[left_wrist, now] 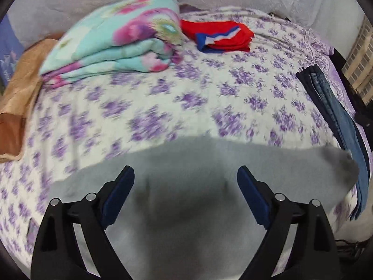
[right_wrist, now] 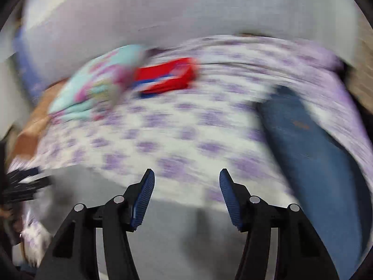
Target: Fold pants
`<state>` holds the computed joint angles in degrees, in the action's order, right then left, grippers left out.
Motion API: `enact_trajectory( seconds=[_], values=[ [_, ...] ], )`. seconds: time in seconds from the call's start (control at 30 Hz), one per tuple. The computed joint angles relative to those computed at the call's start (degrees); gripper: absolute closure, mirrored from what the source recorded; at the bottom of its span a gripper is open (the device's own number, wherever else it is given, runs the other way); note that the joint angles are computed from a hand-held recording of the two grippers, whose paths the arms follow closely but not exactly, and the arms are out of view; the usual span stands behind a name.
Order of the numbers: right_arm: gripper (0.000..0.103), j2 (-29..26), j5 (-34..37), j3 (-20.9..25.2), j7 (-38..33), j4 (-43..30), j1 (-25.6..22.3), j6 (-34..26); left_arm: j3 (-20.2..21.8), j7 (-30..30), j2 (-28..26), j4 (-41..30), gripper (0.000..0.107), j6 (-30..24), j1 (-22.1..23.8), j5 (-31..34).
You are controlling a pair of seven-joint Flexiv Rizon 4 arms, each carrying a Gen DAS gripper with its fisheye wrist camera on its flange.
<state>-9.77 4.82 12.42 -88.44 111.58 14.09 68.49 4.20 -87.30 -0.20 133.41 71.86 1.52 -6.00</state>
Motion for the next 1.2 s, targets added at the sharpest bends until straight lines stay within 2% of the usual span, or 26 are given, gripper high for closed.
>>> enact_trajectory(
  seconds=[0.03,0.13,0.23,0.3,0.4,0.43,0.5,0.63,0.73,0.87,1.0,1.2],
  values=[
    [0.05,-3.1,2.7,2.1,-4.0,-3.2,0.5,-1.0,-0.5,-1.9,-2.5,-2.3,0.02,-1.1,0.2,1.2],
    [0.053,-10.7,1.9,3.7,-3.6,-10.7,4.0,-6.1,0.1,-7.1,-7.1,-6.8,0.02,-5.6,-0.4,6.2],
    [0.051,-16.0,9.9,8.7,-6.3,-19.5,1.5,-14.9,0.4,-7.4,-8.3,-5.8,0.022,-8.8,-0.4,5.3],
    [0.051,-17.5,11.7,8.8,-7.7,-22.3,2.0,-19.4,0.9,-7.4,-7.5,-2.8,0.021,-7.8,-0.2,4.4],
    [0.053,-20.7,12.6,8.4,-10.0,-27.2,2.7,-27.3,0.6,-1.8,-5.1,4.4,0.021,-1.0,0.2,-3.1],
    [0.06,-21.5,13.0,8.3,-10.5,-28.4,3.1,-29.1,0.0,-1.3,-4.7,5.3,0.021,-0.2,0.7,-3.6],
    [0.064,-22.8,14.0,8.3,-11.8,-30.5,3.5,-32.6,0.0,-0.4,-4.2,6.7,0.021,1.5,0.6,-4.1],
    [0.064,-25.6,16.6,8.7,-13.6,-35.5,4.4,-38.9,-0.7,2.7,-3.9,8.3,0.021,2.7,0.7,-9.2],
    [0.064,-26.8,17.4,9.1,-15.9,-38.0,5.1,-44.4,-0.8,4.1,-3.7,9.0,0.021,3.8,0.5,-10.6],
    [0.065,-26.0,17.7,9.2,-20.8,-37.3,6.1,-50.6,-1.6,8.9,-3.3,10.7,0.021,5.0,0.3,-16.6],
    [0.065,-26.5,20.3,8.4,-21.4,-37.9,6.2,-53.0,-1.8,11.5,-3.0,11.5,0.021,5.5,-0.1,-20.3],
    [0.065,-29.3,23.8,7.6,-17.4,-41.8,6.5,-51.3,-2.4,16.3,-2.6,12.7,0.021,6.9,-1.0,-26.1]
  ],
)
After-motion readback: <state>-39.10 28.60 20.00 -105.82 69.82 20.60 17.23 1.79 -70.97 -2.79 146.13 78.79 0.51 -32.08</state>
